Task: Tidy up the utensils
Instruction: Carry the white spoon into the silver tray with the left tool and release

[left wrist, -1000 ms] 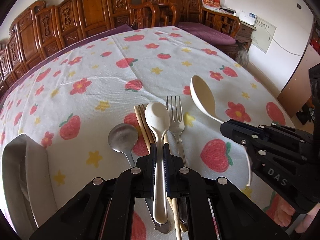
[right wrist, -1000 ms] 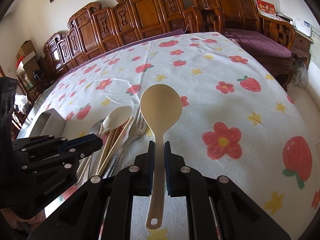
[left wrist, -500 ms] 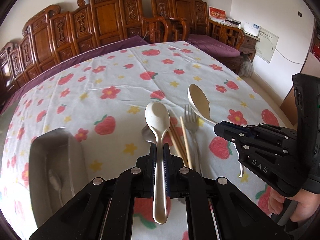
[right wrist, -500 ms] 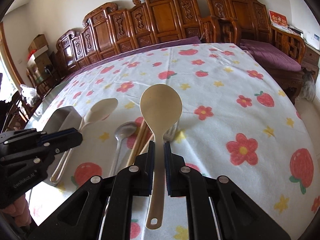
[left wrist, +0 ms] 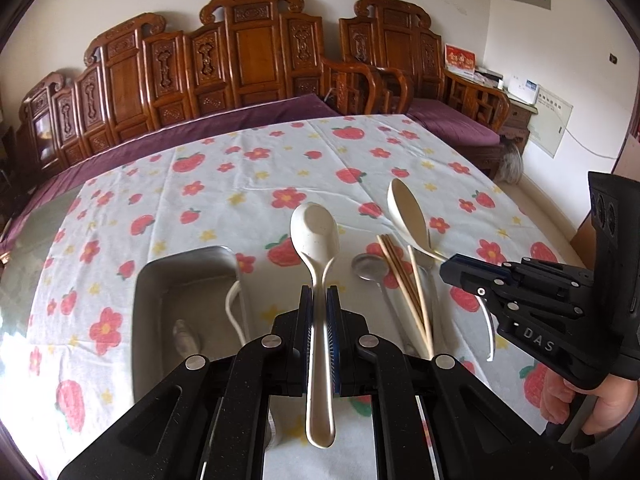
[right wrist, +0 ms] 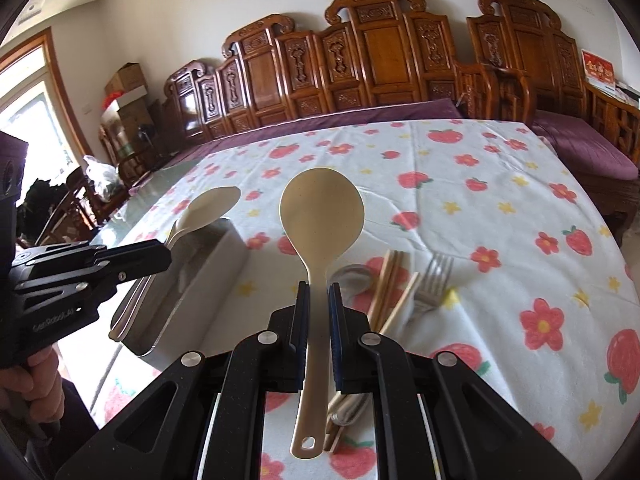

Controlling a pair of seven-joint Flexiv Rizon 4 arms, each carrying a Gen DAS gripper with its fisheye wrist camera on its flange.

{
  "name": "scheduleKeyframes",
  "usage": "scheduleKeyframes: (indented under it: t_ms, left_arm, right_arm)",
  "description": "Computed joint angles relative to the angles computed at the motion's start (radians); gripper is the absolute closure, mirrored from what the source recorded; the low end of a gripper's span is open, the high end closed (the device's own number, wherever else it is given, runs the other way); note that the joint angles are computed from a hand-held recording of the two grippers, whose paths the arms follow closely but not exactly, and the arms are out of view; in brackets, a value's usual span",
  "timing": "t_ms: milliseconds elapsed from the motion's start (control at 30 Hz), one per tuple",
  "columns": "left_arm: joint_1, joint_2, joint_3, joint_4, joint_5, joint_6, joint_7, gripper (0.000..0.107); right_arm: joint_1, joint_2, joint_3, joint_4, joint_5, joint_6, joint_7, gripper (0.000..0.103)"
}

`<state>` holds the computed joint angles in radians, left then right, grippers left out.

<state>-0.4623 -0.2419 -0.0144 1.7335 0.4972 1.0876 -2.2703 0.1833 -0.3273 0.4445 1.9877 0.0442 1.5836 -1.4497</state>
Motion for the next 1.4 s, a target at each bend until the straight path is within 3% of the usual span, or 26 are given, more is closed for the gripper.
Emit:
scheduleKeyframes:
  t_ms: [267, 633, 900, 1267, 1333, 1400]
  left_arm:
    - [0.056, 0.051, 0.018, 0.096, -0.004, 0.068, -0.004, 0.1]
    - [0.119, 0.045, 0.046, 0.181, 0.01, 0.104, -0.065, 0.1]
    - [0.115, 0.035, 0.058, 0.193, 0.044, 0.085, -0.101, 0.1]
    - [0.136, 0.031, 0.044, 0.22, -0.043, 0.092, -0.026, 0.095]
    - [0.135, 0.044, 0.051, 0.222, -0.035, 0.095, -0.027, 0.094]
    - [0.134, 0.064, 0.055, 0.226, -0.017, 0.097, -0.032, 0.091]
  right_arm:
    - [-0.016, 0.012, 0.076, -0.006, 0.032, -0.006, -0.059, 0.092]
    - [0.069, 0.016, -0.004, 0.009, 0.01, -0.022, -0.045, 0.092]
    - [0.096, 0.005, -0.038, 0.017, -0.022, -0.034, -0.02, 0.092]
    - [0.139, 0.01, -0.072, 0.043, -0.069, -0.019, 0.019, 0.092]
    - [0.096, 0.004, -0.018, 0.03, -0.039, -0.028, 0.007, 0.092]
    - [0.106, 0.014, -0.025, 0.034, -0.034, -0.024, 0.025, 0.092]
